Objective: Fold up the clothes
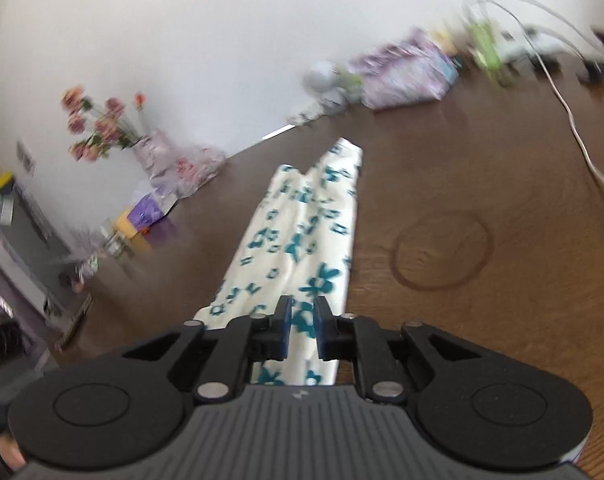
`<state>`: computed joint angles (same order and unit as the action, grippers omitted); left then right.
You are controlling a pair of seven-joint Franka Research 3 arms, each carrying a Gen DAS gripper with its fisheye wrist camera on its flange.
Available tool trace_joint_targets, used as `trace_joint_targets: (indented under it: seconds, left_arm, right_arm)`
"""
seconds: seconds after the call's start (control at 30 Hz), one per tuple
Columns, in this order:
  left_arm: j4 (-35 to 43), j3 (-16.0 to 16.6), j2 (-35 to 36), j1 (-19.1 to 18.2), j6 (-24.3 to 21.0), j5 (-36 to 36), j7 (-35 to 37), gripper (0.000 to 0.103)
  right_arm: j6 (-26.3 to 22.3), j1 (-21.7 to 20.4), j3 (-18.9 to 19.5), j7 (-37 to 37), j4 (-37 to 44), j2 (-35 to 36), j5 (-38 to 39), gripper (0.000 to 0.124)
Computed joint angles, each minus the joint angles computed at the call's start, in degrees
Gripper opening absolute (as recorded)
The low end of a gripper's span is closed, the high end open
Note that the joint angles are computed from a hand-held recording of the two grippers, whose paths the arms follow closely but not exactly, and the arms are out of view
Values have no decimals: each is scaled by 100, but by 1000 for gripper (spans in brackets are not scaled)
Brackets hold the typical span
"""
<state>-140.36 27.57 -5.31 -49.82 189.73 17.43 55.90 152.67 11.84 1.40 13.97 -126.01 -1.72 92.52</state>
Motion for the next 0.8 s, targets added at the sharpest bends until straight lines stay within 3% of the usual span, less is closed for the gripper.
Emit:
trace_joint_targets:
  seconds: [0.07, 0.17, 0.23, 0.27, 0.33, 0.4, 0.47, 0.53, 0.63, 0.7, 0.73, 0.77, 0.8]
  left_arm:
    - [-6, 70, 11, -60, 42, 30, -24, 17]
    - [-45, 947, 21, -804, 285, 459, -467, 17]
    - [-68, 1540, 62, -1232, 558, 980, -1026, 18]
    - [-90, 1614, 107, -1245, 712, 1119, -1184, 18]
    - [-140, 1594, 219, -1124, 1046, 1296, -1425, 18]
    - [-111, 1670, 371, -1022, 1377, 1754, -2022, 18]
    - [-19, 1687, 543, -830, 1685, 2310, -2722, 18]
    - [30, 1588, 615, -641, 1816, 2546, -3009, 18]
    - [0, 1349, 447, -487, 1536, 2354, -2635, 18]
    - [-296, 738, 50, -127, 1334, 1234, -1551, 19]
    - [-447, 604, -104, -6, 1576, 1046, -1209, 19]
    - [-548, 671, -250, -13, 1831, 1259, -1083, 19]
    - [-615, 540, -423, 117, 1852, 1445, -879, 19]
  right_arm:
    - [37, 41, 48, 242, 8, 69, -454, 8]
    - [501, 141, 144, 62, -43, 66, -572, 5]
    - [829, 237, 191, -833, -182, -209, -136, 7]
    - [868, 216, 250, -1468, -270, -395, 179, 7]
    - [269, 281, 58, -2276, -570, -822, 233, 7]
    - [-249, 293, -40, -2340, -827, -1095, -280, 8]
    - [-461, 337, -67, -2179, -1002, -1168, -706, 8]
    - [-280, 424, -6, -2082, -1129, -1129, -905, 7]
    - [-31, 569, -4, -2905, -1257, -1119, -293, 7]
    - [-92, 551, -19, -2609, -1206, -1086, -500, 6]
    - [-91, 553, -23, -2615, -1222, -1097, -509, 6]
    - [-92, 556, -28, -2623, -1238, -1108, -512, 6]
    - [-100, 561, -35, -2639, -1246, -1112, -489, 6]
